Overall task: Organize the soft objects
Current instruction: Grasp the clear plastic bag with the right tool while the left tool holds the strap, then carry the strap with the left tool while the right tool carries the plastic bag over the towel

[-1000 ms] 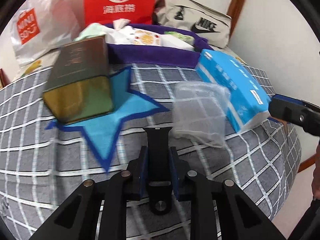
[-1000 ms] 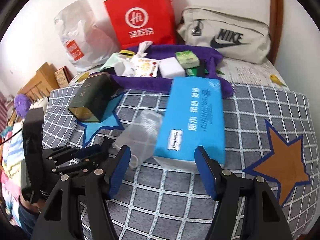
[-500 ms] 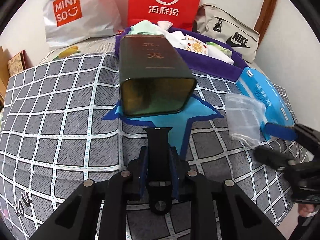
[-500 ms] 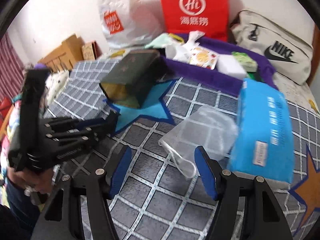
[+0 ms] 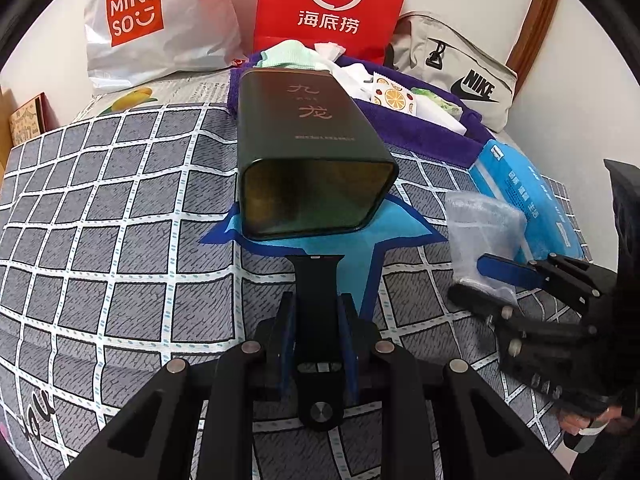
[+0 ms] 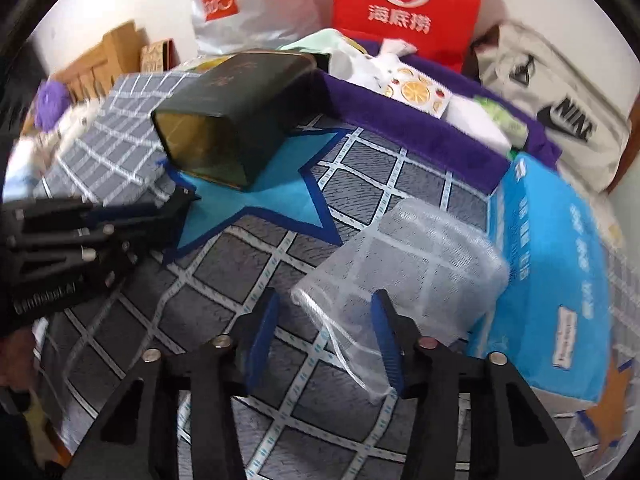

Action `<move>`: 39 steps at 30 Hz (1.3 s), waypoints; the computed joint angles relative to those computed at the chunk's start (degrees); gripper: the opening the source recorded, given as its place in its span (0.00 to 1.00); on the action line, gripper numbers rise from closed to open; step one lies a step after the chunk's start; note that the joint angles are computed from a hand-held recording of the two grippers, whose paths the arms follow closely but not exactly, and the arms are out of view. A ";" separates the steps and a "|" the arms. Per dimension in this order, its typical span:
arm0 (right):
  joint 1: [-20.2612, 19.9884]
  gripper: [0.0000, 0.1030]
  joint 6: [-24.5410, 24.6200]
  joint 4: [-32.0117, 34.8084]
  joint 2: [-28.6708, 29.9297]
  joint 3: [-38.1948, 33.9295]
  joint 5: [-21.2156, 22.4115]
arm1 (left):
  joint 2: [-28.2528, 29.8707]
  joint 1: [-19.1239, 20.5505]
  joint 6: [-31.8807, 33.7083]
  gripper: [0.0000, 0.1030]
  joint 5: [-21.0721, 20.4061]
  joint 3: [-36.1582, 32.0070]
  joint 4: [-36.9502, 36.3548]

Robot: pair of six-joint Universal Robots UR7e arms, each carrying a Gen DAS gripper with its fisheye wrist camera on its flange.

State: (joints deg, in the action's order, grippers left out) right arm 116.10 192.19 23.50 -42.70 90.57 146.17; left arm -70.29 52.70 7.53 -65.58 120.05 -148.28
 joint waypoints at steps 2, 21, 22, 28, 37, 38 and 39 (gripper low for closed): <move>-0.04 0.16 0.79 0.37 -0.04 -0.07 0.67 | -0.07 -0.02 -0.11 0.20 -0.05 0.00 0.05; 3.71 0.06 -1.34 -3.48 -12.16 6.04 -3.79 | -3.21 -2.16 -2.25 0.20 -2.92 -0.87 2.17; 3.86 0.06 -1.61 -3.45 -12.79 6.12 -4.17 | -3.36 -2.33 -2.35 0.20 -2.90 -0.94 2.30; 4.50 0.06 -3.67 -3.91 -15.05 6.20 -4.59 | -4.59 -3.91 -3.48 0.20 -3.78 -1.64 3.19; 3.38 0.06 -8.01 -5.62 -18.11 4.74 -5.64 | -1.60 -5.62 -2.14 0.20 -2.23 -6.46 2.57; 3.06 0.06 -8.67 -5.76 -18.48 4.64 -5.60 | -0.87 -5.63 -1.83 0.20 -2.23 -7.29 2.34; 2.70 0.06 -9.70 -6.03 -18.88 4.47 -5.45 | -0.49 -5.60 -1.80 0.20 -2.32 -7.70 2.30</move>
State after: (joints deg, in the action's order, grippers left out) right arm 118.80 182.49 17.47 -61.58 95.04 140.72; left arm -70.78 47.09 5.73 -67.89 112.35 -145.98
